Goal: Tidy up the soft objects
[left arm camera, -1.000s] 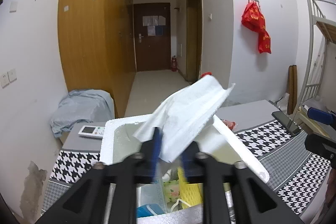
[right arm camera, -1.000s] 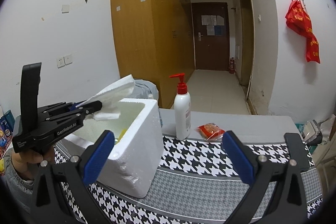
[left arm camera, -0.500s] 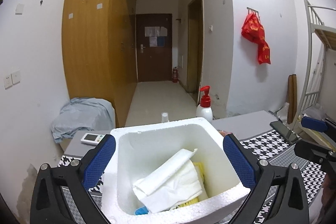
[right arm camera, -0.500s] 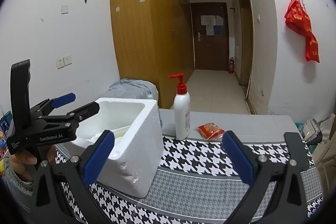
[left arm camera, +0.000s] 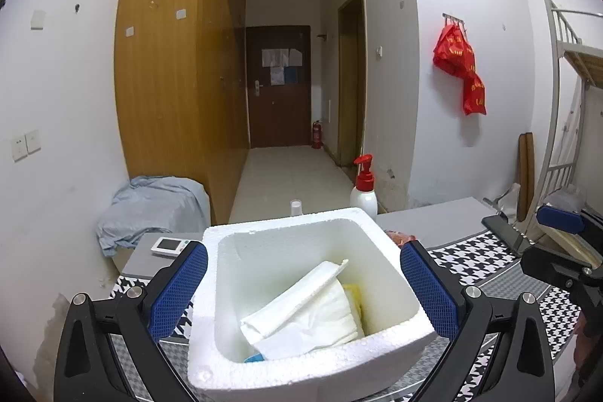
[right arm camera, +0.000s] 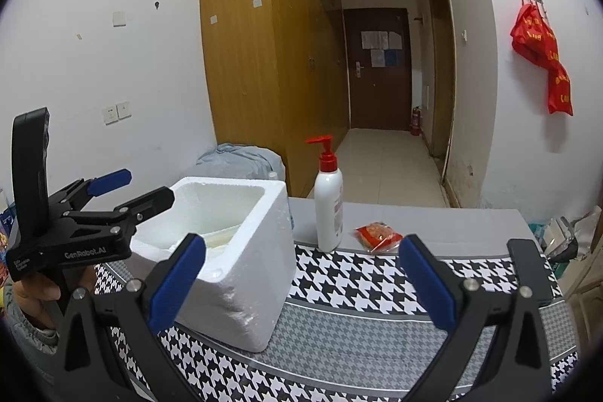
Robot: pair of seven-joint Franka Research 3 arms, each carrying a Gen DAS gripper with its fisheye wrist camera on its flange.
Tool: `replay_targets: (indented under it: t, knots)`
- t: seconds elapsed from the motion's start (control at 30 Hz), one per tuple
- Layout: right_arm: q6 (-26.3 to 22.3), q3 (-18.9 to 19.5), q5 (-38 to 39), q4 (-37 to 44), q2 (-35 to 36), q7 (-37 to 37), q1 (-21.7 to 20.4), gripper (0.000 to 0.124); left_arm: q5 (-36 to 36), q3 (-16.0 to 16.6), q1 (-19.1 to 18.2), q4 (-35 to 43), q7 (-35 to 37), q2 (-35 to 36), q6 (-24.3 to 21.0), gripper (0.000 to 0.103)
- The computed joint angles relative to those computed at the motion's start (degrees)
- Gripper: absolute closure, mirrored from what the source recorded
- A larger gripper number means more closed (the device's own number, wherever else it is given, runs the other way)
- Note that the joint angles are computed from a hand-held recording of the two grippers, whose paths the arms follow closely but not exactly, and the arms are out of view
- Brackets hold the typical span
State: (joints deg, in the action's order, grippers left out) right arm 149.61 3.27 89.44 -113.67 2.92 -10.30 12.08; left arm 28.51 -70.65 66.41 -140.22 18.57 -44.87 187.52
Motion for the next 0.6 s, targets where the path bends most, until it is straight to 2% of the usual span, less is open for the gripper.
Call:
replay_targets:
  t: [0.27,0.6]
  knots:
    - [-0.5,-0.6,2.5,-2.8,-3.1,-2.6,0.2,0.021,-0.2,3.4,-4.9,-2.5,-1.5,-3.1,-1.5,0.001]
    - [-1.8,-2.1,5.2,-8.4,-9.3,-6.6,0.9,0.021,1.7,8.8,-13.1,-6.1,-4.9,-8.0,-5.0,0.001]
